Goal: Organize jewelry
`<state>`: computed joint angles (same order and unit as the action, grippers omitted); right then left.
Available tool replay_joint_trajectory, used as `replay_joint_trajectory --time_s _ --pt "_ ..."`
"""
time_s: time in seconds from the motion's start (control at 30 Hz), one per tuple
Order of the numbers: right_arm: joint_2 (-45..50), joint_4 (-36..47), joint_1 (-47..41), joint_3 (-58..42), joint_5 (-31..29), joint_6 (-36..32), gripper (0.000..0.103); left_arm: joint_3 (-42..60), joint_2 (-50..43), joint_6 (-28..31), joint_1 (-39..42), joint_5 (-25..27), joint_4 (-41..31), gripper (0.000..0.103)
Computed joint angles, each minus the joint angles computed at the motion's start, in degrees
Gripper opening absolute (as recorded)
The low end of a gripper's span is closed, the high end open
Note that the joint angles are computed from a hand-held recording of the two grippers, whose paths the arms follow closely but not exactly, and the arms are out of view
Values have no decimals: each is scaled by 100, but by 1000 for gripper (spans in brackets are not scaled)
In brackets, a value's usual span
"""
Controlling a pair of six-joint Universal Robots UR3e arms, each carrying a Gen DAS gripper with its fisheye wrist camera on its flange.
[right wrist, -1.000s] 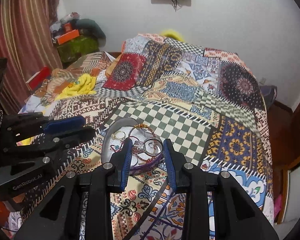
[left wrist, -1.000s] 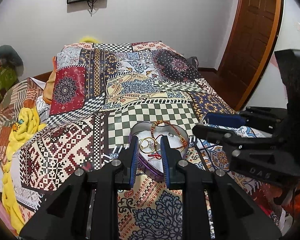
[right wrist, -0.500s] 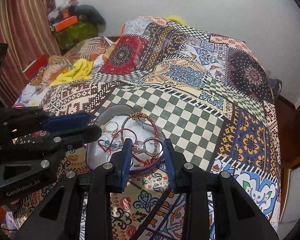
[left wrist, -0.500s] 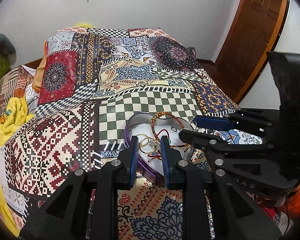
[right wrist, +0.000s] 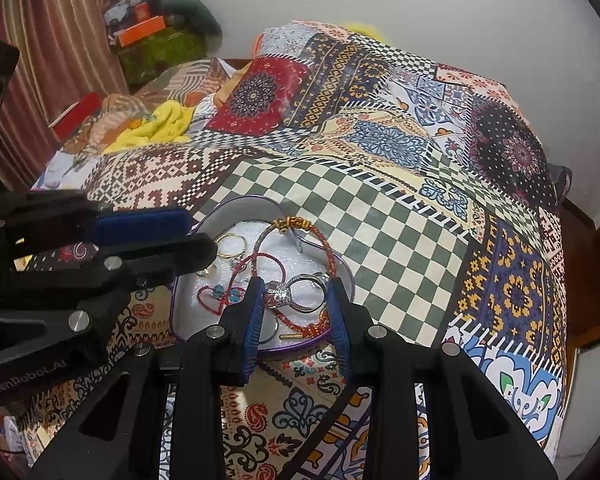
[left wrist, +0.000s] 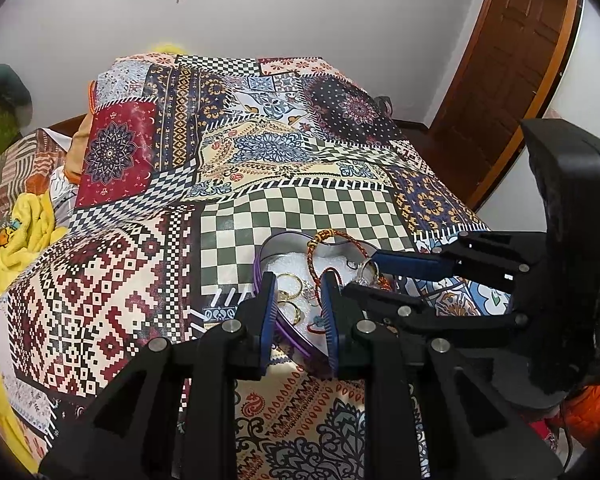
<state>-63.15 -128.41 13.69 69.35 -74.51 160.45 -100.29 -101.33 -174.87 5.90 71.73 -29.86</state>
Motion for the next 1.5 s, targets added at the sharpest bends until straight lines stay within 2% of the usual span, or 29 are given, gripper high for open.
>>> replay_joint_trajectory --time_s 0.27,0.5,0.77,0.97,1.03,1.17,1.27,1.37,1.43,1.5 --pt "-47 21 31 -14 -64 6 34 -233 346 -77 87 -52 76 21" --pt "-353 -83 3 171 -66 96 34 -458 919 -143 169 -2 51 21" --pt "-1362 -566 -136 858 -32 228 34 -613 1846 -277 101 209 5 21" --pt "-2608 -1101 -395 1577 211 538 34 -731 2882 -401 38 297 -55 21" --pt "-3036 -1299 -515 1840 348 648 34 -762 3223 -419 -107 513 -18 21" --pt "-3941 -1898 -622 2398 412 869 34 -820 3703 -424 -746 1376 333 23" --pt "-4684 -2245 -818 2786 653 1129 34 -904 3977 -541 -1275 2106 641 41" --pt "-5279 -2517 -1127 3144 964 1424 34 -1022 4248 -670 -1697 2659 865 45" --pt "-5649 -2683 -1206 3375 968 1614 35 -1084 4406 -746 -1921 2958 930 54" --pt "-5796 -2820 -1072 3498 726 1690 44 -1173 4567 -853 -2080 3163 1020 66"
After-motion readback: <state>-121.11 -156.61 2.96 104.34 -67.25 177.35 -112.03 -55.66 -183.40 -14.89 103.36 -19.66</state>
